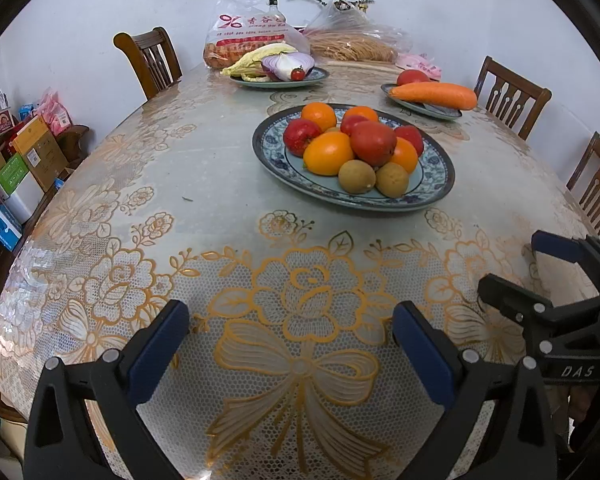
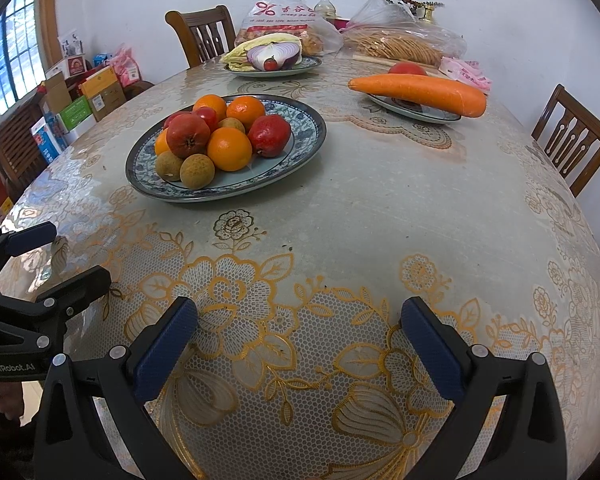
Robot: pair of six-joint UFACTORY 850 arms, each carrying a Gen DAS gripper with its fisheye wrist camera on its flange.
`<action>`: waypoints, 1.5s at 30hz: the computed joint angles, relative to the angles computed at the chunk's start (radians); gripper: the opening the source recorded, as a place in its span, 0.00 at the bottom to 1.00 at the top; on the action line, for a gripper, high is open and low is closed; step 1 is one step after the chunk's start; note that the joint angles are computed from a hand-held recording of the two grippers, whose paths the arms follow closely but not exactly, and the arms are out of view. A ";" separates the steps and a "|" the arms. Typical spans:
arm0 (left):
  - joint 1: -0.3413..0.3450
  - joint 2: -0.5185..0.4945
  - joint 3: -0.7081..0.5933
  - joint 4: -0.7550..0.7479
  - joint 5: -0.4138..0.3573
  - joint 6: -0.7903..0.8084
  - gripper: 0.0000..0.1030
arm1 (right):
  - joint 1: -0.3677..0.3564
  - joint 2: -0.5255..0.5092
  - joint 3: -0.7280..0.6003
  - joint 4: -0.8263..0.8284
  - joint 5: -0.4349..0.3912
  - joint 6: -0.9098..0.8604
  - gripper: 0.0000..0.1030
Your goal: Organize fruits
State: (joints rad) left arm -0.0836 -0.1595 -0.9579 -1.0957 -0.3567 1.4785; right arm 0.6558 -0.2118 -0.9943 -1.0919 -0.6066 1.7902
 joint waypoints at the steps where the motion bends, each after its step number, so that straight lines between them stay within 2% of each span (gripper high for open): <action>1: 0.001 0.000 0.001 -0.005 -0.001 0.006 1.00 | 0.000 0.000 0.000 0.000 0.000 0.000 1.00; 10: 0.005 0.001 0.008 -0.061 -0.003 0.065 1.00 | -0.002 0.007 0.011 -0.024 0.003 0.027 1.00; 32: 0.003 0.002 0.007 -0.044 0.002 0.041 1.00 | 0.005 0.003 0.010 -0.033 0.001 0.036 1.00; 45: 0.005 0.006 0.016 -0.098 0.007 0.097 1.00 | 0.005 0.006 0.013 -0.036 0.005 0.032 1.00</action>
State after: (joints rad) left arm -0.0789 -0.1540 -0.9422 -1.1940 -0.3497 1.5753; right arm 0.6606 -0.2062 -0.9811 -1.1275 -0.6017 1.8226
